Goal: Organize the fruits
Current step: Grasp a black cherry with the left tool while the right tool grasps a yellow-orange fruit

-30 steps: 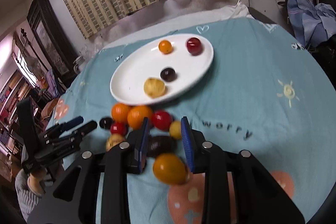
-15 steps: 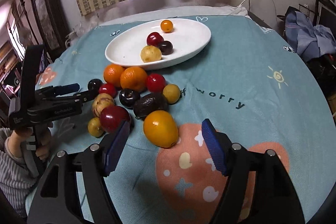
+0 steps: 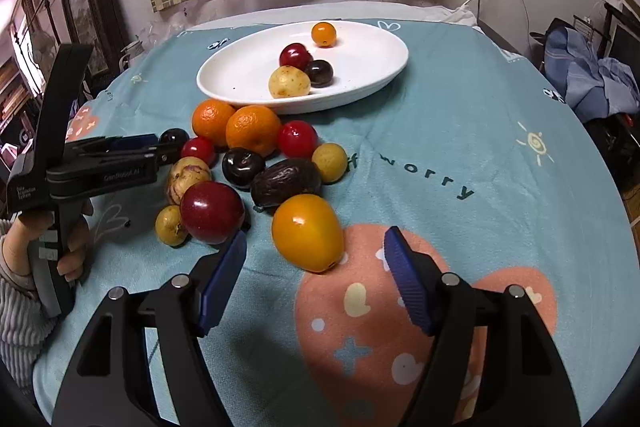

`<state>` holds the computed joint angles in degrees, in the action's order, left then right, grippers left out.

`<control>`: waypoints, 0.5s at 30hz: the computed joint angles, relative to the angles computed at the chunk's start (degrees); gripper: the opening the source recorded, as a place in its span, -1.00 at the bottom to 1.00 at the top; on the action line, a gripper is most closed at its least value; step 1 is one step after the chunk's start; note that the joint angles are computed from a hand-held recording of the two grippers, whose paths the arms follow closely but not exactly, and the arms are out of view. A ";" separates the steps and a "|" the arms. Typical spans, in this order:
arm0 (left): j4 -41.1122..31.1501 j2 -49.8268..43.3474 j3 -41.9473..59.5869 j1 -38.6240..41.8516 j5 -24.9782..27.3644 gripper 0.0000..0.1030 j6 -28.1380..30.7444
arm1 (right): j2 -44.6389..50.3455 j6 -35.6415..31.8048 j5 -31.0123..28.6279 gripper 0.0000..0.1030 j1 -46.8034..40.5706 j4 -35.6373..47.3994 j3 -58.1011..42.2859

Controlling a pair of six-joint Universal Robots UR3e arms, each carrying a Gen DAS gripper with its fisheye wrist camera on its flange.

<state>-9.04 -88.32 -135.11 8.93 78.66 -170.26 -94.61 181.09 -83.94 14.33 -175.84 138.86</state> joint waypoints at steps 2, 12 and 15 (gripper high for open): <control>0.13 -0.32 0.29 -0.23 -0.08 0.07 0.06 | -0.06 -0.43 0.85 0.26 -0.50 -0.37 0.23; 0.90 0.83 -1.17 -0.29 -2.10 -0.36 1.57 | 1.09 -1.79 3.64 -0.28 -2.05 0.75 -0.14; 1.40 2.87 -2.96 1.45 -3.69 -0.37 1.40 | -0.61 -1.99 5.23 -0.28 -3.26 -1.25 1.48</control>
<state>-7.64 -85.45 -138.07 10.38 74.97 -168.85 -95.21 179.09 -78.71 11.07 -177.09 140.34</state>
